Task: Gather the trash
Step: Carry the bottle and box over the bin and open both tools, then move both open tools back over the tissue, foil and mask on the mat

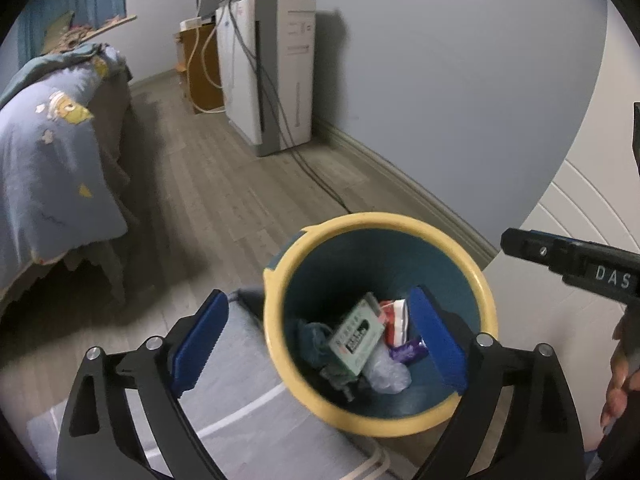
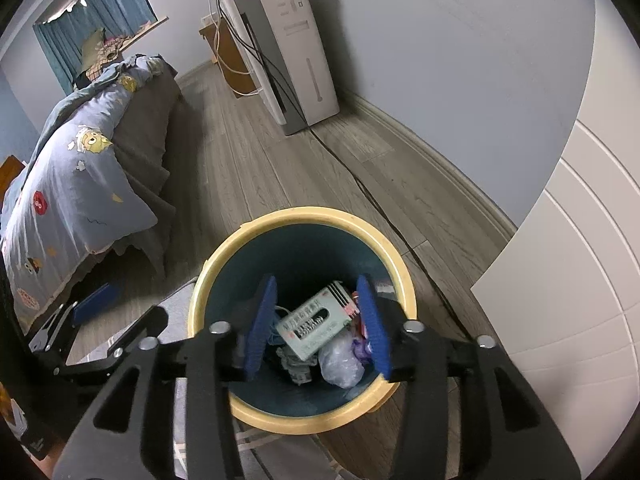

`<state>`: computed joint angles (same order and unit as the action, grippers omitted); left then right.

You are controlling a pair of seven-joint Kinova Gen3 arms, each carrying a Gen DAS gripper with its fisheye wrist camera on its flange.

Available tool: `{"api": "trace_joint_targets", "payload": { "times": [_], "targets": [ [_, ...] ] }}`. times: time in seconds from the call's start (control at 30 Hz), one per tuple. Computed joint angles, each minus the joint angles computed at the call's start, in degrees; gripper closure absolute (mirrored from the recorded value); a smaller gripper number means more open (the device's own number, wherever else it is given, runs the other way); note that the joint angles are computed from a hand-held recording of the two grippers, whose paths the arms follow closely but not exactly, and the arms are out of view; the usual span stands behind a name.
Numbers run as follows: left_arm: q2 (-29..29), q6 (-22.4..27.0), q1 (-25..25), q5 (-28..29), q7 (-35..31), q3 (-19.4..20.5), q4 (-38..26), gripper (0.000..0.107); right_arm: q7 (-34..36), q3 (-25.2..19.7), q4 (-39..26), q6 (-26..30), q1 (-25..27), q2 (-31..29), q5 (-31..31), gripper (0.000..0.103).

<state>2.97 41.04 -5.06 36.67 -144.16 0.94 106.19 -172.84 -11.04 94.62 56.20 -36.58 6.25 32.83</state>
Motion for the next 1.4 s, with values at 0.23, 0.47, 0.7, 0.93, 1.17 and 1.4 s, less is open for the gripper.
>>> {"api": "trace_joint_targets", "payload": {
  "times": [0.23, 0.47, 0.7, 0.93, 1.17, 1.4],
  "targets": [
    [-2.4, 0.3, -1.4, -0.7, 0.1, -1.9, 1.2, 0.013, -0.2, -0.2, -1.4, 0.0, -0.9, 0.2, 1.1, 0.006],
    [-5.9, 3.1, -3.1, -2.6, -0.4, -5.0, 2.0, 0.012, 1.8, -1.0, -5.3, 4.3, -3.7, 1.6, 2.8, 0.006],
    [-10.0, 6.7, -5.2, -4.6, -1.9, -9.3, 2.7, 0.012, 3.8, -1.9, -8.8, 8.7, -8.3, 3.1, 3.9, 0.006],
    [-14.3, 12.6, -7.6, -5.3, -7.0, -15.4, 3.7, 0.011, 3.5, -2.4, -10.8, 10.7, -12.4, 3.7, 4.7, 0.006],
    [-16.8, 16.2, -10.6, -6.3, -13.2, -21.0, 5.4, 0.011, 4.4, -2.8, -13.5, 13.9, -16.2, 5.8, 4.8, 0.006],
    [-16.6, 20.4, -15.4, -5.9, -17.9, -25.8, 6.1, 0.011, 5.6, -2.1, -16.3, 15.7, -19.3, 8.2, 3.7, 0.006]
  ]
}}
